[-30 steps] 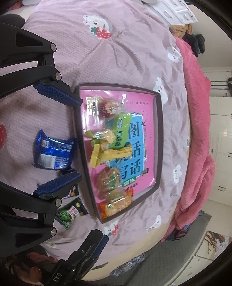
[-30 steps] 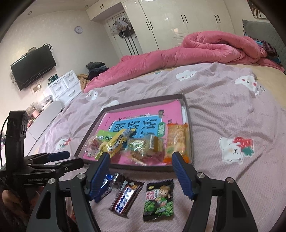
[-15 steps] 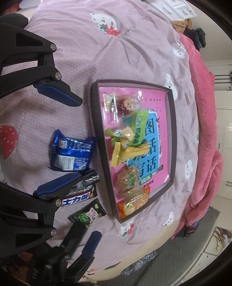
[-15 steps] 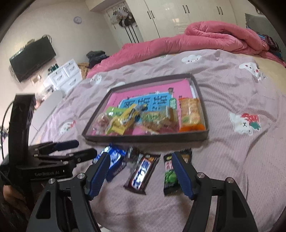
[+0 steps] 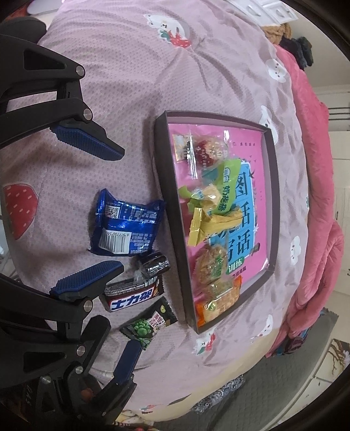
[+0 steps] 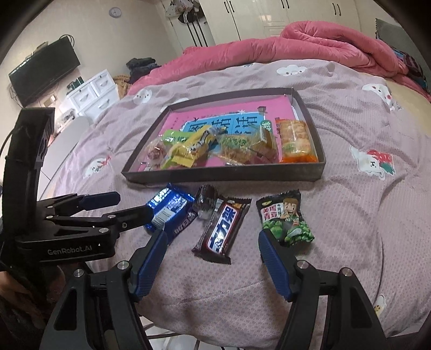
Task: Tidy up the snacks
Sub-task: 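Withdraw both tools from the tray toward the snacks lying on the bed, then grasp the blue biscuit pack with left tool while right tool grasps the Snickers bar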
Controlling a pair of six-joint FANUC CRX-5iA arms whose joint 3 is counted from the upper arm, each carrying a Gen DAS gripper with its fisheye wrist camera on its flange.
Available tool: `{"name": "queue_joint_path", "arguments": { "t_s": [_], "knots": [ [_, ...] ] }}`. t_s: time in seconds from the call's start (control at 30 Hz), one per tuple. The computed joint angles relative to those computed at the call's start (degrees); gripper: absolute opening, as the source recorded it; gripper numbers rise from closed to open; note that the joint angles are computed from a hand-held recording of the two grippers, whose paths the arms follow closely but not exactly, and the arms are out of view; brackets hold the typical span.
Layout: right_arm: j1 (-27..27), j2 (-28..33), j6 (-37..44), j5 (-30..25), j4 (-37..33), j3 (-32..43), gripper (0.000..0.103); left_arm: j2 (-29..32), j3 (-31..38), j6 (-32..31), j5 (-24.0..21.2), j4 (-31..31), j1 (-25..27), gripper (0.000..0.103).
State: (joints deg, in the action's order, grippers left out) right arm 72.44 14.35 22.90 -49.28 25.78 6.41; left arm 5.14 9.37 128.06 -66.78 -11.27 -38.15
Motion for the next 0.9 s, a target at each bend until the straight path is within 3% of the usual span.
{"name": "queue_joint_path", "arguments": {
  "t_s": [0.27, 0.53, 0.9],
  "knots": [
    [0.3, 2.3, 3.4, -2.8, -2.1, 3.1, 0.067, 1.1, 0.5, -1.4, -0.2, 1.2, 0.6, 0.078],
    [-0.8, 5.1, 4.7, -4.0, -4.3, 5.9, 0.05, 3.0, 1.6, -2.6, -0.5, 1.9, 1.1, 0.078],
    [-1.7, 9.8, 7.4, -8.2, -4.9, 10.8, 0.038, 4.3, 1.3, -3.9, 0.1, 4.3, 2.3, 0.078]
  ]
}}
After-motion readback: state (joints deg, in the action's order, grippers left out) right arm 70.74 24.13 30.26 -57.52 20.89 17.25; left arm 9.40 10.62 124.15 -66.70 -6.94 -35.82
